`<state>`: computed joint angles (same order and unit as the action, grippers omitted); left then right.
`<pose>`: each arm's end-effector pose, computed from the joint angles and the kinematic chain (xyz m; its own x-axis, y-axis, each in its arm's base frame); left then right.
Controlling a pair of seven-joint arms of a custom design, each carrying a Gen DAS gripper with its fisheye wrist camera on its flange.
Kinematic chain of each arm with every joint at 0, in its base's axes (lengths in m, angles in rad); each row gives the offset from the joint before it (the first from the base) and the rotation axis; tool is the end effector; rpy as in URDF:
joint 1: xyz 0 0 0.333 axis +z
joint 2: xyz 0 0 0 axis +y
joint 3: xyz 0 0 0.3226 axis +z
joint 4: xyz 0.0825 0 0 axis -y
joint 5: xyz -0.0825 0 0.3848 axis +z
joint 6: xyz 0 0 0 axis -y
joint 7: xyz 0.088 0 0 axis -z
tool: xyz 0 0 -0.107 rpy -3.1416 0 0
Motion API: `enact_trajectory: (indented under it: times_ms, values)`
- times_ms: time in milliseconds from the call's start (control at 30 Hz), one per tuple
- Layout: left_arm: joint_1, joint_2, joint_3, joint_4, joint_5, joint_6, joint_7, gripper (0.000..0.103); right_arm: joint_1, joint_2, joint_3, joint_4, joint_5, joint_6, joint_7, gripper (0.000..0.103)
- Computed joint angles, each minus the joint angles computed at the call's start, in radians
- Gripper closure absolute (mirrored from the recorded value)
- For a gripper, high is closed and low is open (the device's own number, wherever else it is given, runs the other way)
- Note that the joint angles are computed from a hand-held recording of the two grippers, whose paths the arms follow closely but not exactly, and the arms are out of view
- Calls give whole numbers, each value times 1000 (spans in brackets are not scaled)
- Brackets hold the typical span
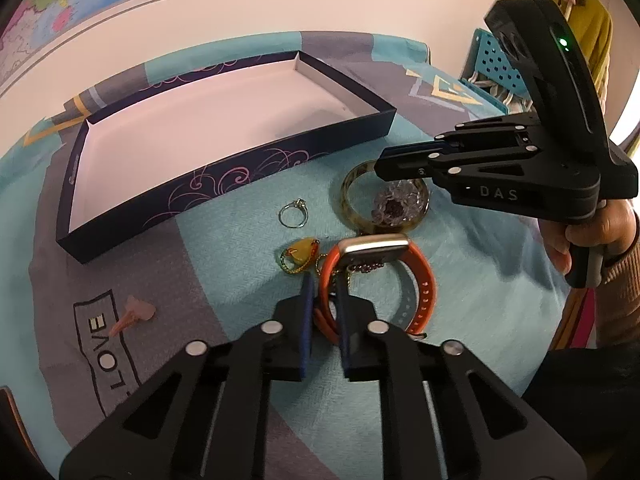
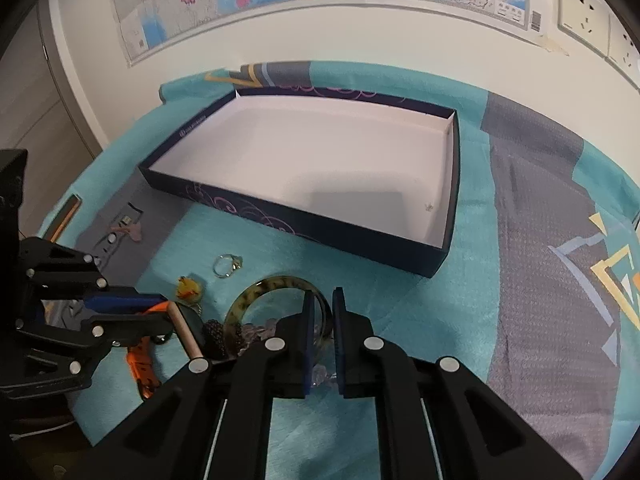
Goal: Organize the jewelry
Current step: 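Close the left tool on the orange watch band while the right tool grasps the tortoiseshell bangle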
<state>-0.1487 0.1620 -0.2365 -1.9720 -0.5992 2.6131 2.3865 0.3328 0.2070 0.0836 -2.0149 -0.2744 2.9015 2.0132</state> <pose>0.5887 -0.2186 0.4470 -0.6962 -0.7083 0.1168 -0.6227 0.5149 -0.5891 0.5775 0.2701 0.4352 0.2351 -0.9688 -0.0789 -0.7637 -0.1339 -0.6316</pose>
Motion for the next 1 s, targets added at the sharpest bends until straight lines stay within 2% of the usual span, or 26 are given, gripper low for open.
enact_trajectory:
  times_ms: [133, 200, 333, 400, 567, 600, 633, 700, 733, 767, 800, 833, 900, 1000]
  values:
    - [14, -10, -1, 3, -54, -28, 17, 95, -24, -34, 20, -50, 59, 74, -20, 96]
    - [20, -14, 4, 4, -73, -40, 15, 95, -14, -52, 4, -71, 41, 99, 11, 96]
    - [39, -21, 10, 18, -142, -81, 31, 96, -24, -69, 14, -95, 67, 142, 12, 96]
    - [51, -23, 15, 27, -182, -112, 46, 101, -30, -72, 20, -102, 83, 162, 5, 96]
    - [59, -33, 26, 24, -213, -99, 67, 102, -30, -71, 27, -103, 97, 170, 0, 96]
    - [65, -28, 30, 34, -210, -139, 78, 100, -30, -72, 28, -106, 100, 170, 0, 96]
    - [65, -25, 31, 37, -204, -148, 79, 94, -32, -72, 32, -108, 108, 171, -5, 96]
    - [57, -28, 30, 24, -176, -130, 84, 85, -35, -69, 37, -110, 122, 170, -14, 96]
    - [52, -28, 28, 18, -161, -122, 90, 74, -37, -69, 40, -111, 129, 170, -18, 96]
    - [47, -28, 25, 15, -149, -115, 101, 68, -40, -69, 43, -115, 138, 171, -24, 96]
    - [44, -29, 24, 8, -143, -111, 109, 68, -36, -69, 39, -116, 135, 172, -18, 96]
    - [38, -26, 24, 5, -121, -101, 103, 68, -27, -69, 29, -117, 121, 171, -5, 96]
    - [26, -5, 27, 20, -59, -103, 63, 81, -2, -69, -1, -115, 64, 165, 43, 96]
    - [28, 4, 21, 26, -55, -86, 53, 88, -2, -63, -1, -107, 46, 152, 52, 96]
